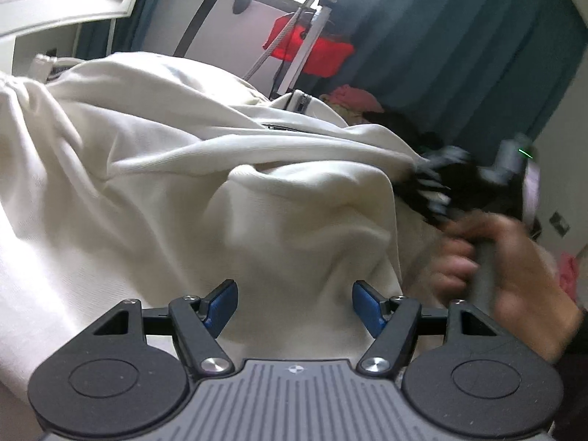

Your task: Fold clothes

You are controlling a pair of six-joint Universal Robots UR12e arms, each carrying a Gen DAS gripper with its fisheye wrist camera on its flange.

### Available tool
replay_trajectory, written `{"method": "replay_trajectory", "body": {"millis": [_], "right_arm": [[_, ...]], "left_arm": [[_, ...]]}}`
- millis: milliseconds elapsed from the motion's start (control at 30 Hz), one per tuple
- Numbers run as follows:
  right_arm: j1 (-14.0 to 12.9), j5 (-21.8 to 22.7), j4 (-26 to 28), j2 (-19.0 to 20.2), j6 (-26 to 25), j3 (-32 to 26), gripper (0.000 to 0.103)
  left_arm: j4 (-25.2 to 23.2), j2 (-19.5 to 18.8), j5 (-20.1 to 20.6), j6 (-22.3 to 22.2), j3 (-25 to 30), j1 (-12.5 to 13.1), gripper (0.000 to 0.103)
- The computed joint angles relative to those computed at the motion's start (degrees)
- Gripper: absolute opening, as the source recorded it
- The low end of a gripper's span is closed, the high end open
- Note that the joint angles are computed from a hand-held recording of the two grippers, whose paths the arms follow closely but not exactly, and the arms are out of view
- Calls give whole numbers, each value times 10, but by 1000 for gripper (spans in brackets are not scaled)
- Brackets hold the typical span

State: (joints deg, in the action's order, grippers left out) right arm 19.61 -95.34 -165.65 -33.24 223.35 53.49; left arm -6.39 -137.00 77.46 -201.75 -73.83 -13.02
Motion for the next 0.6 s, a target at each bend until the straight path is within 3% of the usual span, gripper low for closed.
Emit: {"method": "replay_trajectory", "body": {"millis": [200, 367, 433, 600], "right_arm": [[7, -57, -60, -108, 32, 172, 4], [14, -109, -122, -176, 86, 291, 4], [21, -151, -146, -197, 91, 325, 4], [50, -294, -271, -232, 27, 397, 5]], "left_arm": [[26, 11, 5, -1, -18, -1, 70], [51, 28, 20, 14, -39, -7, 70], [59, 34, 22, 20, -48, -8, 70], [81, 52, 25, 29, -69, -11, 70]]}}
